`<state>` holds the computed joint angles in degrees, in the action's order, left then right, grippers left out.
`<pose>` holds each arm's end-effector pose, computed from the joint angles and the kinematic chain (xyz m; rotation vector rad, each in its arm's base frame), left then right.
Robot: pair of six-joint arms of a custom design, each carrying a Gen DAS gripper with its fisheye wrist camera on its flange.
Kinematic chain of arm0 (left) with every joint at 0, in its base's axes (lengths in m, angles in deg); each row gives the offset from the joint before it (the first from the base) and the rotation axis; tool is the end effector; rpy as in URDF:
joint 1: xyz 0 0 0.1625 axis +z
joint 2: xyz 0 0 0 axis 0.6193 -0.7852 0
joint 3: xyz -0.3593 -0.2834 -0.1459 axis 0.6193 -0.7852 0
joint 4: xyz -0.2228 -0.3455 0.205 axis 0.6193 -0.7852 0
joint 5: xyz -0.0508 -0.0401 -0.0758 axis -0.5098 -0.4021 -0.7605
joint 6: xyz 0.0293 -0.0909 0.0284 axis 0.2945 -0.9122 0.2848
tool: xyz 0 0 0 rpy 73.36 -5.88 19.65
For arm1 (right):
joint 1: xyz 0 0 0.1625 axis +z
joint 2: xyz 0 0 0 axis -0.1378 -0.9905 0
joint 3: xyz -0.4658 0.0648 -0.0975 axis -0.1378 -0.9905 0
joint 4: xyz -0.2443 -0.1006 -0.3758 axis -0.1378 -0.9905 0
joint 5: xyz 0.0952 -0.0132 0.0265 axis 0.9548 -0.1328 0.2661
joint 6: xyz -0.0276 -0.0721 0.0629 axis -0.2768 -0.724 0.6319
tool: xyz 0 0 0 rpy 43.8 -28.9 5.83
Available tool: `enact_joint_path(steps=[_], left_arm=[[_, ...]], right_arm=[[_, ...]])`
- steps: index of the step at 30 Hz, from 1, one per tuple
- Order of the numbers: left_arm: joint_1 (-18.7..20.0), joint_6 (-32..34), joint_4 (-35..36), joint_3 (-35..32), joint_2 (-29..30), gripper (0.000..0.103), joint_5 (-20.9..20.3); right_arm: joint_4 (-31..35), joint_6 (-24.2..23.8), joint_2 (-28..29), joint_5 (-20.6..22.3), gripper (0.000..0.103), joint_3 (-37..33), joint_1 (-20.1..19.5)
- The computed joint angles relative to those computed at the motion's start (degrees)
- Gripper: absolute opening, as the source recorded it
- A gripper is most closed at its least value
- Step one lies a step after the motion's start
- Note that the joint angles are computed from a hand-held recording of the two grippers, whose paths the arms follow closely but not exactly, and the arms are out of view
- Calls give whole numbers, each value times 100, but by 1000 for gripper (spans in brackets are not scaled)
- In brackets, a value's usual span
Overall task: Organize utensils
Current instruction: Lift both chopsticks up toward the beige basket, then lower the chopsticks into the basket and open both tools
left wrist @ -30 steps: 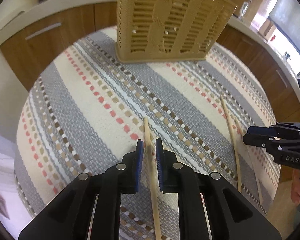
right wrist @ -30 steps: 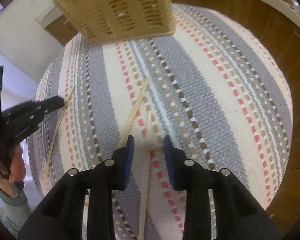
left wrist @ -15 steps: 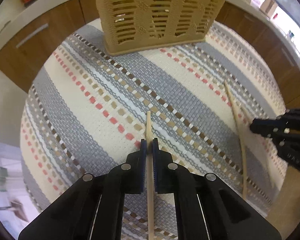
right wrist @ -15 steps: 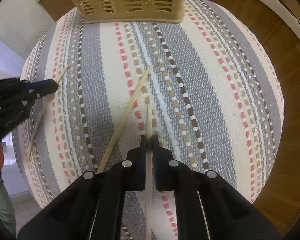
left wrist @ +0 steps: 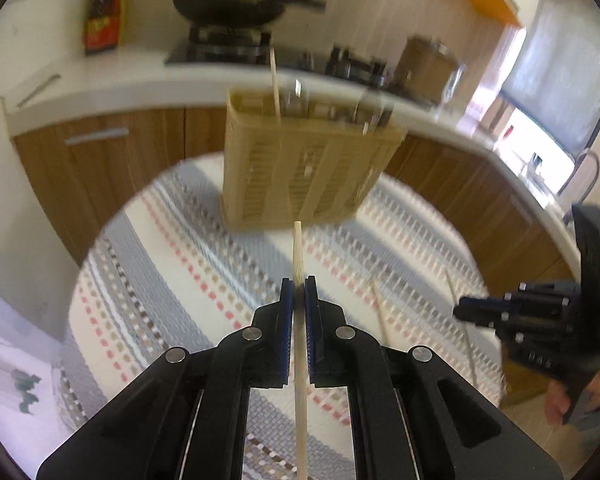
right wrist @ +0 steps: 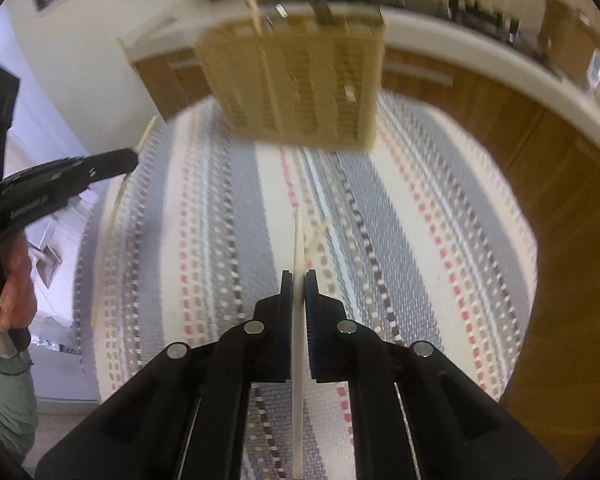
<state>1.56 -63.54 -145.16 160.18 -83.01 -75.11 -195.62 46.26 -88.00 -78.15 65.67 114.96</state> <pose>-0.3376 -0.5401 0.2255 0.5247 2.5419 -0.8999 0.2549 -0.5421 0.3260 0.8036 -2.4470 0.4631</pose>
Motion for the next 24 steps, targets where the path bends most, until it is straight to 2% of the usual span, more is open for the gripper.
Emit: enact_joint_path(steps=[4,6,7,9,12,18,21,24], left_arm=[[-270,481,-933,84,-42,4,430],[-416,599,-1112,35,-32,4,744],[-472,642,-1158,-15,-30,4,885],[-501,768,-1305,-67,-45,4,916],[-533,1047,-1556,-213,25,4,1109],[-448,1893,-2372,-690,303,4,1026],[-360,2318,-2742,-996,476,4,798],[-325,2979,-3291,-1283,738,4,794]], right_arm=[[-689,-425,-182,161,5,182,175],[-952,-565,-224,366,5,180,221],[-1017,-592,-219,418,5,136,251],[-1163,-612,-186,563,5,44,269],[-1223,-441,-117,948,5,-178,220],[-1758,-258,140,1731,5,-549,132],[-2281,-430,437,1749,5,-808,183],[-2583,-526,669,1952,5,-1064,194]])
